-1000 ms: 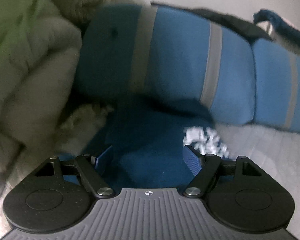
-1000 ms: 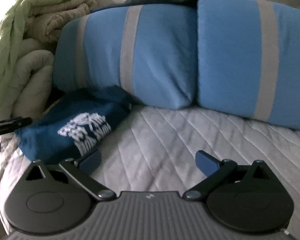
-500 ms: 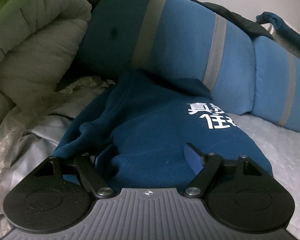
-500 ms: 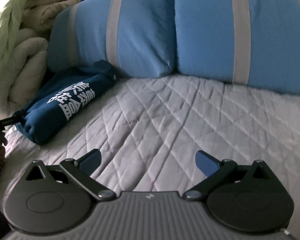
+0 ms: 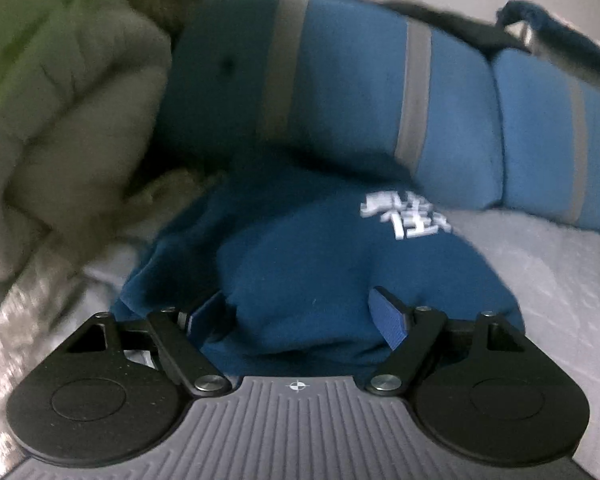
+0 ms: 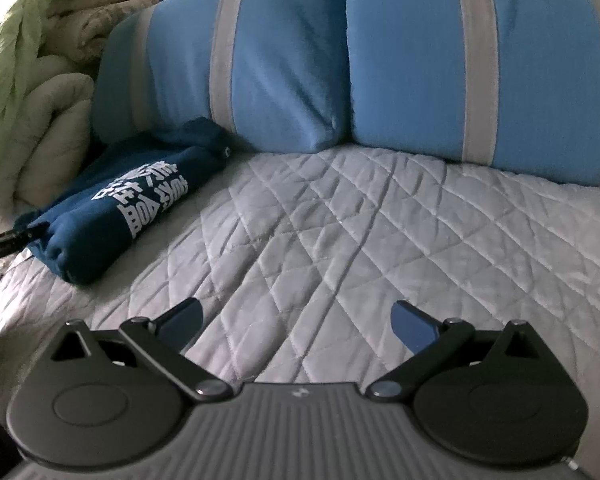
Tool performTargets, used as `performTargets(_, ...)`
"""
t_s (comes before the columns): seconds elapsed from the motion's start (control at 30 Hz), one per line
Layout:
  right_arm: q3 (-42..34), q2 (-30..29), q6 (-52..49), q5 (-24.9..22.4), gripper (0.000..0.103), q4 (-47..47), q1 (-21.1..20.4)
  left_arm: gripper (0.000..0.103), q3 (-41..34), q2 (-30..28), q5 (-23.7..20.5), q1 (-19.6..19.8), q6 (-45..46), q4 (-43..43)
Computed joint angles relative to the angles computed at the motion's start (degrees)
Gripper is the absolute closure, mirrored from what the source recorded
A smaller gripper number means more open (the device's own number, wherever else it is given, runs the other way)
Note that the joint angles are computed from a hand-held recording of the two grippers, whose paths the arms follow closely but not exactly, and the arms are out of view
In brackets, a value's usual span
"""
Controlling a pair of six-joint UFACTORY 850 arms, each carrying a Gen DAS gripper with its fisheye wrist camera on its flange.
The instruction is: Fold clothes
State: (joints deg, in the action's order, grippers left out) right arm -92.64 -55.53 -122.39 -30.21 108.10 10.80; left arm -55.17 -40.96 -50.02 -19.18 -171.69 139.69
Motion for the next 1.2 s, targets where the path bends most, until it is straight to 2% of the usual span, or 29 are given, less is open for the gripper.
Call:
performTargets(0.1, -0.15, -0.15, -0.73, 0.41, 0.000, 0.34, 0.17, 0.022, -0.56, 2.34, 5.95, 0.77, 3.24, -1.94)
performTargets(0.17, -0.59, -0.29, -0.84, -0.05, 0.000, 0.61, 0.32, 0.022, -0.54, 4.24, 8.02, 0.58, 8.66, -5.51)
performTargets(0.3, -2.03, 0.19, 0.91, -1.72, 0.000, 3.12, 1.05, 0.022, 1.89, 9.38, 7.05, -0.81, 20.14, -14.94)
performTargets(0.53, -2.44, 4.76, -1.88, -6.82, 0.000, 9.81, 2.94, 0.022, 10.49, 25.54, 8.73, 0.44, 25.65, -21.09)
performTargets(0.7, -0.52, 9.43, -2.45, -11.94, 0.000, 12.91, 2.30, 0.022, 13.48, 36.90, 11.77, 1.35, 32.70, -28.50)
performTargets(0.87, 2.93, 14.89, -1.89, -16.75, 0.000, 15.86, -0.22, 0.022, 14.97, 45.50, 9.48, -0.55, 37.79, -31.25)
performTargets(1.0, 7.05, 20.58, -2.40, -19.49, 0.000, 17.99, -3.22, 0.021, 14.19, 49.21, 7.83, -2.93, 40.03, -31.39)
performTargets(1.07, 8.98, 22.90, -4.80, -20.89, 0.000, 19.81, -5.22, 0.020, 14.13, 50.47, 6.31, -4.68, 40.50, -30.91)
performTargets(1.2, 12.68, 26.03, -15.76, -20.44, 0.000, 25.69, -8.41, 0.017, 14.43, 50.90, 5.39, -7.19, 36.17, -27.97)
